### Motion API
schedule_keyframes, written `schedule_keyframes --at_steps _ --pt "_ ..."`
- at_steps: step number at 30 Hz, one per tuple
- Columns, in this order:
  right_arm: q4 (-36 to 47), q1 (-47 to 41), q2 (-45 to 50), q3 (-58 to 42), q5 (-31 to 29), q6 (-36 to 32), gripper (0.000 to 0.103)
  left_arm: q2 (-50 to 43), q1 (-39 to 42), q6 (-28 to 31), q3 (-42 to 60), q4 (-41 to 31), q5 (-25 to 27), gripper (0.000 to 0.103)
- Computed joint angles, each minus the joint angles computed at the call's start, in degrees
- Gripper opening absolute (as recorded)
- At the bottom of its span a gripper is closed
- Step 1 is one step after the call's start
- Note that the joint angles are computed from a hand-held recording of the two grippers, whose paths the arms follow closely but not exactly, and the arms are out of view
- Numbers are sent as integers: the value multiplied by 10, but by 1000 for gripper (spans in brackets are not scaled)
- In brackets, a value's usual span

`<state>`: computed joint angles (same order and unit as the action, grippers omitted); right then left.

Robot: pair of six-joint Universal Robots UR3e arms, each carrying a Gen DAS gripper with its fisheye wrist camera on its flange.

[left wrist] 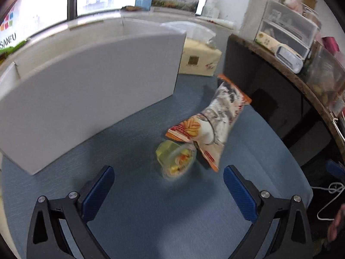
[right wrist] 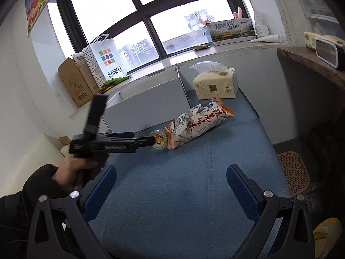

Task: Organize snacks
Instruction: 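Grasp the peanut bag with the right tool while the left grasps the jelly cup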

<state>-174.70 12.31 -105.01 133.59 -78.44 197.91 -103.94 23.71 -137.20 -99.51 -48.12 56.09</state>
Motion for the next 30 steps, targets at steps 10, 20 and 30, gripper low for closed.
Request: schedule_keyframes --at_steps 10,20,30 --pt "7 3 3 7 -11 13 103 -71 -23 -4 53 10 14 46" --pt "-5 -3 47 -13 8 23 103 58 72 83 -45 -28 -91 36" --pt "40 -60 310 -257 68 129 103 236 278 316 -71 -363 -220 36"
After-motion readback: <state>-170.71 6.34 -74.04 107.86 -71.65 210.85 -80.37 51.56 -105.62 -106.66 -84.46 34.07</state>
